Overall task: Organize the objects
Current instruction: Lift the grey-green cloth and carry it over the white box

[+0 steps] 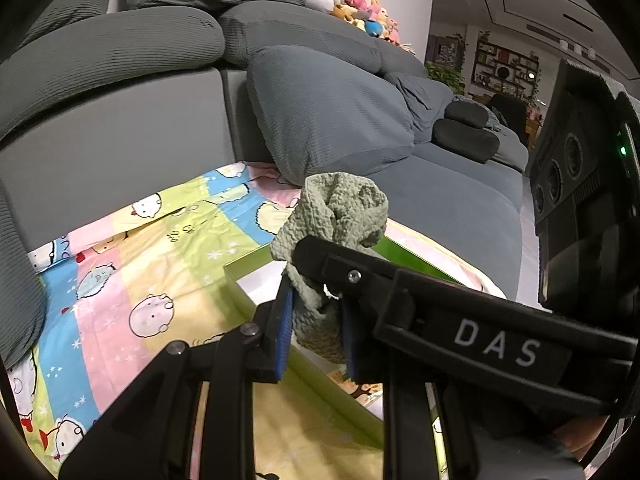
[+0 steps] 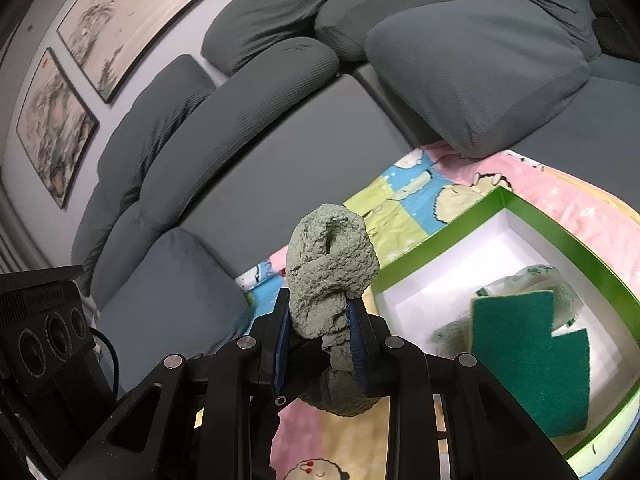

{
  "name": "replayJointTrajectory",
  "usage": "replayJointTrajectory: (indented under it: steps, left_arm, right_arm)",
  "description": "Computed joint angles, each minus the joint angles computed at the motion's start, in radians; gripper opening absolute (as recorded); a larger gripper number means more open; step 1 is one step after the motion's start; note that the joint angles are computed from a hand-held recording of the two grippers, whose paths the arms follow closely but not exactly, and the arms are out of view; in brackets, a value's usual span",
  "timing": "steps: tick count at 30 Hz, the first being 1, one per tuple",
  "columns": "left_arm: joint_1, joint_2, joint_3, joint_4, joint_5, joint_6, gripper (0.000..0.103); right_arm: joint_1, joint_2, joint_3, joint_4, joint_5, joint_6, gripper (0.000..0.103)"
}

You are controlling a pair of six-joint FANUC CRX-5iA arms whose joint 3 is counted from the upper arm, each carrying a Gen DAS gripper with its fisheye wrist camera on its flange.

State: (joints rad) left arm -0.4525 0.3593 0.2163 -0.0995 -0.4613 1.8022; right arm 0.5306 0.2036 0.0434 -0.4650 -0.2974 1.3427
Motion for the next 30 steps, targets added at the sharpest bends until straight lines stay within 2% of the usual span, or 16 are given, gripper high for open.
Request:
replayJointTrajectory:
  steps: [17,25,30]
  left_arm:
    - [0.002,0.064,0.041,0.126,-0.020,-0.117,0.018]
    - [0.008,0.085,0.022,0.250,0.014,-0.235,0.018]
    - [0.009,0.097,-0.001,0.354,0.040,-0.325,0.018]
  right_arm:
    - [-0.027,0.007,-0.021,0.032,0.003,-0.097,0.029]
    - [-0.005,-0.002,-0.085,0.229,0.050,-0.306,0.030]
    - [0.011,-0.008,-0.154,0.467,0.090,-0.545,0.030]
